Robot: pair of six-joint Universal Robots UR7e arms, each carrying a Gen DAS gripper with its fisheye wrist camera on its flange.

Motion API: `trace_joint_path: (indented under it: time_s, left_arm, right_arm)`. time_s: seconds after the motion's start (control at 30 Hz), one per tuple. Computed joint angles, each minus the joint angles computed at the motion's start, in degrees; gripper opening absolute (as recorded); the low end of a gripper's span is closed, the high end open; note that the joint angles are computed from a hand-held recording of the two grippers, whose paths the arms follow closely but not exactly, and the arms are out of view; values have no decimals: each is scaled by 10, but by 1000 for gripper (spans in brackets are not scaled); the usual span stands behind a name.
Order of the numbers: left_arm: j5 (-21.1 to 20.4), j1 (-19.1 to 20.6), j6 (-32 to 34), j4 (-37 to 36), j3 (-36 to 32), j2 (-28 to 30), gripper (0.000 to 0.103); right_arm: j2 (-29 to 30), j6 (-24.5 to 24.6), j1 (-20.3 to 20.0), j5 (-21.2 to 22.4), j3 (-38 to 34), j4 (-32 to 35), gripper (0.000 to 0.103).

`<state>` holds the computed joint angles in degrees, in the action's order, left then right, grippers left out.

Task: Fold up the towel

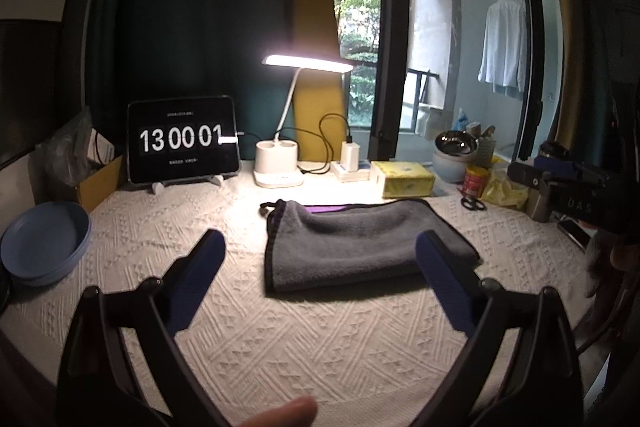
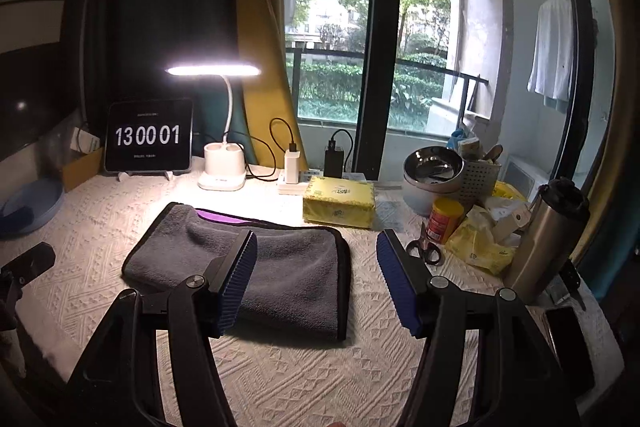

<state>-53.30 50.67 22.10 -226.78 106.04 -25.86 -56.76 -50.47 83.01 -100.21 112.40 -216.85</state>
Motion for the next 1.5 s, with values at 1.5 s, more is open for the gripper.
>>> trace_joint_path:
  time_s: [1.5]
  left_arm:
    - [11, -85, 88, -323, 148, 50, 97]
  right_arm:
    - [12, -11, -62, 165, 276, -384, 66]
